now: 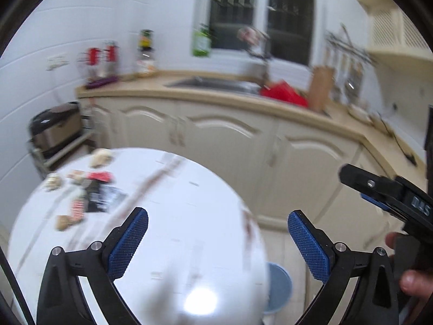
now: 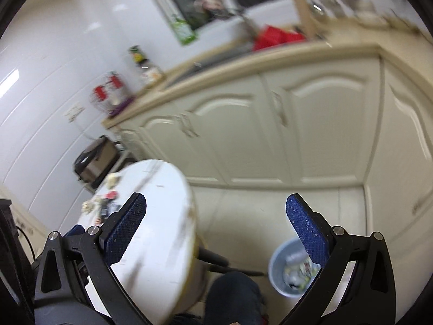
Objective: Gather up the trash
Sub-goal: 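Bring both tools back over the table toward the remaining trash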
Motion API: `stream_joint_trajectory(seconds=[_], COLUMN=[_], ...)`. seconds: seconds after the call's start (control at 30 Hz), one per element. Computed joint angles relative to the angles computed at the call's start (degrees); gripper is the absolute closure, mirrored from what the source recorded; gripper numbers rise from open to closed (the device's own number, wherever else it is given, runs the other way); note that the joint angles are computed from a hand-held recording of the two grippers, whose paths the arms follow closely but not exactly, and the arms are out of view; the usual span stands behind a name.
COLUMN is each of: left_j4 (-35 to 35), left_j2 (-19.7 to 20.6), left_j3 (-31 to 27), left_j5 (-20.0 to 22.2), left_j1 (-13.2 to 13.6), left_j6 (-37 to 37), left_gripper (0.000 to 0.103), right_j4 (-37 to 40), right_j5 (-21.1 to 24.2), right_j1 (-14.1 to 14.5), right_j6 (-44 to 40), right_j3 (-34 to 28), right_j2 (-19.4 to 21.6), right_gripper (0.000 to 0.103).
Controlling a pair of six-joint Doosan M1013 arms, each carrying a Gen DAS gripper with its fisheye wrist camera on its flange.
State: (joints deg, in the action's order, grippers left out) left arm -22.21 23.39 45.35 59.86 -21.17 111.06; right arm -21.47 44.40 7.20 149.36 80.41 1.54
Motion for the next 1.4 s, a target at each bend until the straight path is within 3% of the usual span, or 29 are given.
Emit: stream_joint_trajectory(seconds=[0.17, 0.4, 0.73, 1.0, 1.27, 1.4], left_j4=[-0.3, 2.8, 12.4, 14.7, 14.5, 14.5], left_j2=[-4.7, -7.7, -7.4, -5.2, 4.9, 11.9], left_j3=[6.1, 10.0, 7.8, 5.3, -7.3, -16.9], left_j5=[-6.2, -9.3, -9.6, -6.1, 4.8, 11.6], left_j1=[4.7, 8.9, 9.4, 9.0, 9.6, 9.4], left_j6=[-2.2, -7.2, -17.6, -20.0, -18.4, -17.9], left_gripper=[0.001, 0.001, 0.001, 0.001, 0.001, 0.001], right_j4=[-3.3, -3.9, -3.3, 0.1, 4.5, 7.5], right_j5=[0.9, 2.1, 5.1, 9.0, 15.1, 19.4], right_j1=[4.7, 9.3, 12.9, 13.0, 11.8, 10.7], right_j6=[-3.1, -9.3, -16.6, -21.7, -27.1, -29.6], right_j3=[-7.6, -16.5, -25.8, -31.0, -36.8, -40.5], right_j2=[4.1, 9.9, 16.0, 19.9, 24.6, 28.0], right_gripper=[0.0, 0.0, 0.0, 0.0, 0.0, 0.0])
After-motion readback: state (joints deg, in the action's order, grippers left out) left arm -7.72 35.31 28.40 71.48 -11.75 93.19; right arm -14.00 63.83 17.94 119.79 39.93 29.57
